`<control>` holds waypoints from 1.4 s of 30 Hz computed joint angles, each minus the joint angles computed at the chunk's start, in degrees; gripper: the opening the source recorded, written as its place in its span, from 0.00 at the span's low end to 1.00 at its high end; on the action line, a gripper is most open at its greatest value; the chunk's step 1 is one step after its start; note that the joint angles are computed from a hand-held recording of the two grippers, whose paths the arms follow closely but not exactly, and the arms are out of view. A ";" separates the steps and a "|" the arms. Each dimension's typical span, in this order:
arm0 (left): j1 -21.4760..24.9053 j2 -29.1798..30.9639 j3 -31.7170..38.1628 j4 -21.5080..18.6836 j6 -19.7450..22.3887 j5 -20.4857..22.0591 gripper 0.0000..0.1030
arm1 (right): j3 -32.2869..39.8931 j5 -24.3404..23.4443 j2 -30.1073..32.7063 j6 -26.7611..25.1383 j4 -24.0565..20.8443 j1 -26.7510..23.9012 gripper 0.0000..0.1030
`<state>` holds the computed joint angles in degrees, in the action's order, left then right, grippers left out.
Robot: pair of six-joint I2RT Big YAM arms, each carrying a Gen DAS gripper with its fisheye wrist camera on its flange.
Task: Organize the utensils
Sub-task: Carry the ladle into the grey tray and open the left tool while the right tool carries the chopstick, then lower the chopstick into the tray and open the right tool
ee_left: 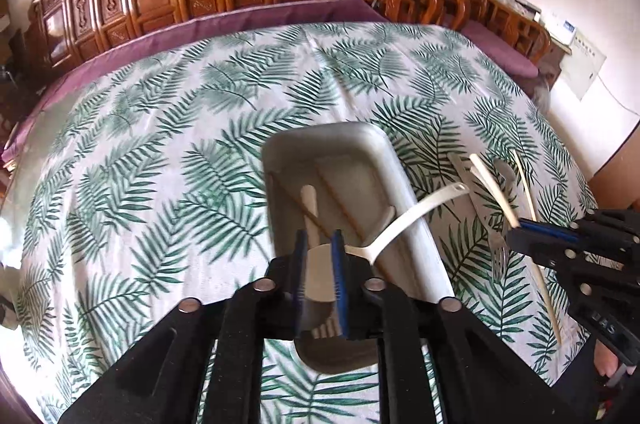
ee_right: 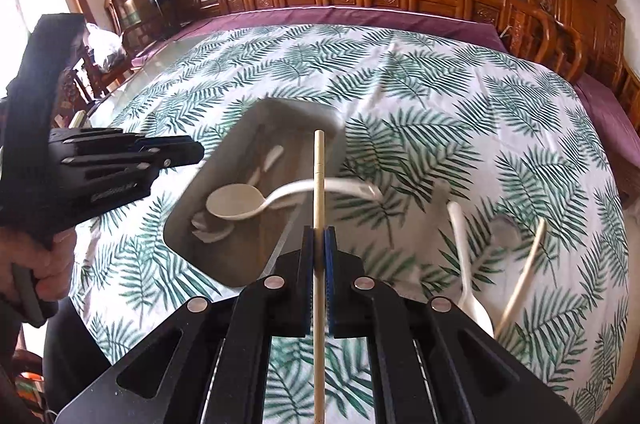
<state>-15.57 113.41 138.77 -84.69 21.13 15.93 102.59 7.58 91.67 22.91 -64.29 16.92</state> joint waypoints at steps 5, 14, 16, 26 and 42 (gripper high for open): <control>2.48 -2.63 -3.81 2.70 0.90 1.78 0.13 | 4.55 -0.30 3.85 0.42 -0.11 0.73 0.06; 5.45 -4.96 -6.67 4.68 2.70 4.45 0.13 | 10.02 -1.48 9.32 3.75 -1.43 1.18 0.06; 5.78 -4.89 -6.42 4.52 2.66 4.95 0.13 | 11.30 -0.16 10.37 4.39 -1.41 1.40 0.06; 6.94 -5.40 -7.42 5.04 2.86 6.27 0.13 | 17.59 -0.54 15.26 7.83 -3.69 0.10 0.08; 7.49 -4.65 -6.57 4.81 3.11 7.03 0.14 | 18.93 -1.53 17.75 10.17 -8.11 0.12 0.35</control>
